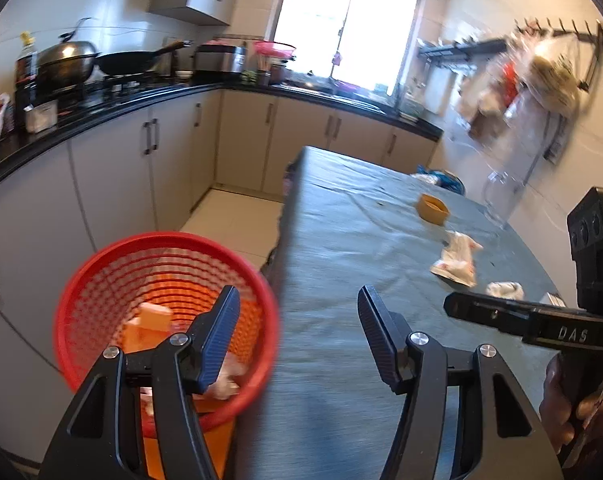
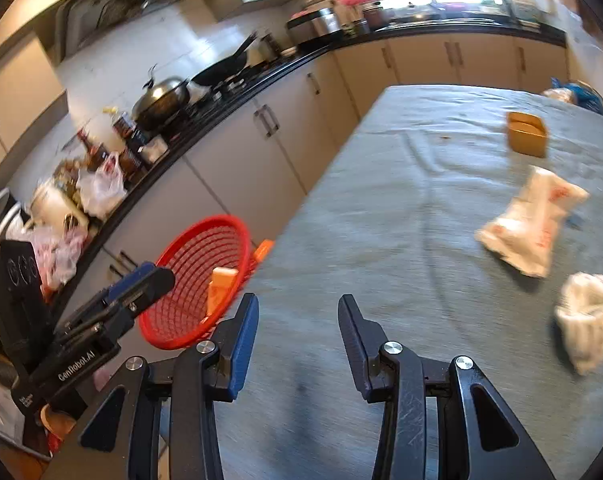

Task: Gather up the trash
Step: 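Grasp the white printed bag with the left gripper while the right grasps the gold square tin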

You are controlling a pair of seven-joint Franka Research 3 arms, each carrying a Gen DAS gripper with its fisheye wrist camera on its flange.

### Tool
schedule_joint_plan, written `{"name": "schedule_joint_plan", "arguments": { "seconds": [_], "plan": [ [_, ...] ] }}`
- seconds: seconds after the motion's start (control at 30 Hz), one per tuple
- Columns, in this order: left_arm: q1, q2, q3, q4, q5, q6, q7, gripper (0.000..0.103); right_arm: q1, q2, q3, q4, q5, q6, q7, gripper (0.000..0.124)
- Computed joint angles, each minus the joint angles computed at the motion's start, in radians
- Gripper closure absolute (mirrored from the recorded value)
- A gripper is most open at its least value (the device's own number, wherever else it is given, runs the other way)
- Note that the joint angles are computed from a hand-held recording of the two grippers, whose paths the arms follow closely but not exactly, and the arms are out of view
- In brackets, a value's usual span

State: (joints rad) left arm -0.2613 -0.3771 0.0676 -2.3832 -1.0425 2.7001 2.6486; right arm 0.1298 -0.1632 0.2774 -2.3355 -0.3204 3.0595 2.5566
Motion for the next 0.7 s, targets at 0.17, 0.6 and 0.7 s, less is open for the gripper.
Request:
{"name": "schedule_joint_plan", "arguments": {
  "seconds": [0.17,0.6,0.7],
  "plan": [
    [-0.029,0.001,-0.061,0.003,0.078,0.003,-0.062,0.042,-0.027,-0.126,-0.032,-0.135,0.077,0.039,-0.02,0.079],
    [-0.139,0.204,-0.21,0.214,0.365,-0.018,-0.286,0.03,-0.144,-0.335,-0.147,-0.252,0.271,-0.083,-0.188,0.079],
    [-0.123,0.296,-0.27,0.291,0.512,-0.016,-0.39,0.029,-0.124,-0.276,-0.21,-0.197,0.34,-0.096,-0.274,0.079]
  ]
}}
